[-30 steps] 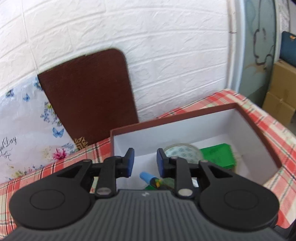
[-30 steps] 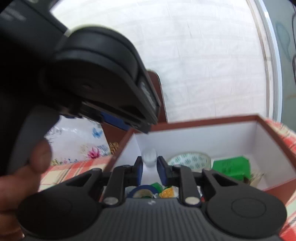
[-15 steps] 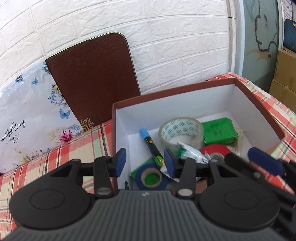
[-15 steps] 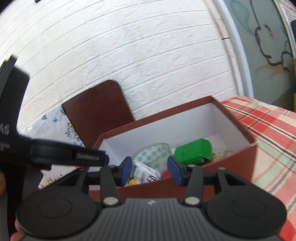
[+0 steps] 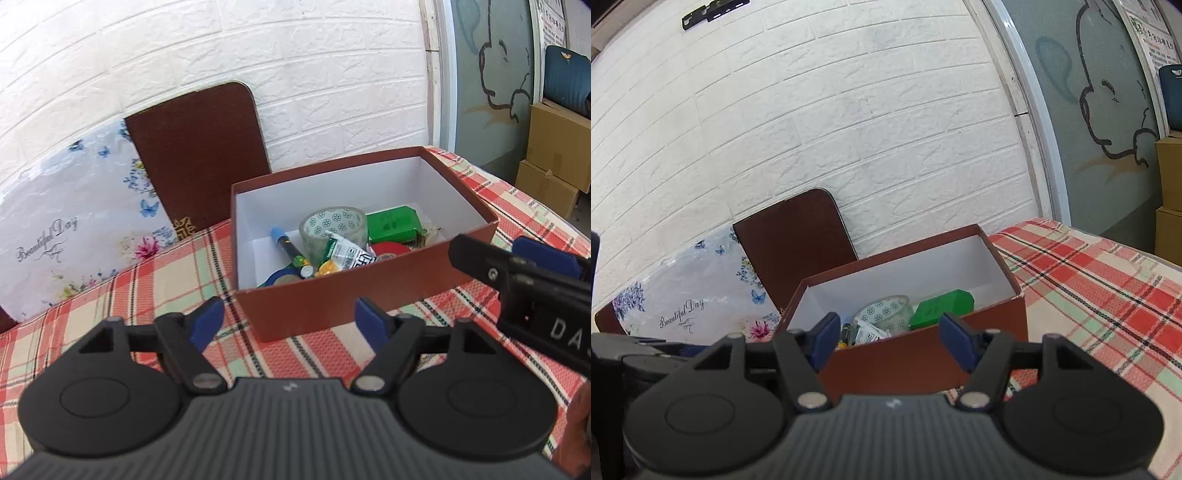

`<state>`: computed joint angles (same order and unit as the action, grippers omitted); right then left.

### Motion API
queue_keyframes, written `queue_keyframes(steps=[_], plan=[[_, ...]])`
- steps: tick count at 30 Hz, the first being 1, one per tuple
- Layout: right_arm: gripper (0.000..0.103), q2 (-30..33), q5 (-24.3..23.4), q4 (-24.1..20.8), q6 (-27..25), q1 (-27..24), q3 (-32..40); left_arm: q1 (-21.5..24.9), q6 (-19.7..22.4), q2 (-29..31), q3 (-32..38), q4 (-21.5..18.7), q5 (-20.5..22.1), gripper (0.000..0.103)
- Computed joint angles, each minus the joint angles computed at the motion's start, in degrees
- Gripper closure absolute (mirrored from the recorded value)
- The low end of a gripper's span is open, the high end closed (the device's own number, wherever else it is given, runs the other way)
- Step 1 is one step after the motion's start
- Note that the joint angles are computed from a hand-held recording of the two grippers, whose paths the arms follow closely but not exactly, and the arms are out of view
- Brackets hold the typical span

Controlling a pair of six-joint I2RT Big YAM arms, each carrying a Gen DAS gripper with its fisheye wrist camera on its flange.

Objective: Organize objects

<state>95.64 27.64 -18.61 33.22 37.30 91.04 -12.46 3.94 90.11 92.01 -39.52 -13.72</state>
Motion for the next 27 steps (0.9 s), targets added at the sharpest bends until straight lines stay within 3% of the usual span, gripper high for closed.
queue_keyframes(steps=[1, 4, 12, 23, 27], plan=[[0.023, -0.43, 0.08, 0.41, -0.06, 0.23, -0.52, 0.02, 0.02, -0.98, -1.18, 0.65, -0.22, 0.016], [0.019, -1.13, -0.03, -0.37, 0.68, 0.86, -0.99, 0.21, -0.51, -3.57, -4.33, 1.86, -0.26, 0.006], [0.001, -3.1, 0.75, -2.3, 1.67, 2.98, -1.87, 0.46, -1.82, -8.01, -9.97, 2.73, -1.13, 0.0], [0.0, -5.47, 4.13, -4.54, 2.25, 6.46, -3.43, -0.15, -4.49, -13.69, -17.08, 4.58, -1.31, 0.0], [0.0, -5.75, 4.97, -5.96, 3.33, 7.43, -3.64, -0.88, -6.16, -15.63, -19.69, 5.97, -3.64, 0.0]])
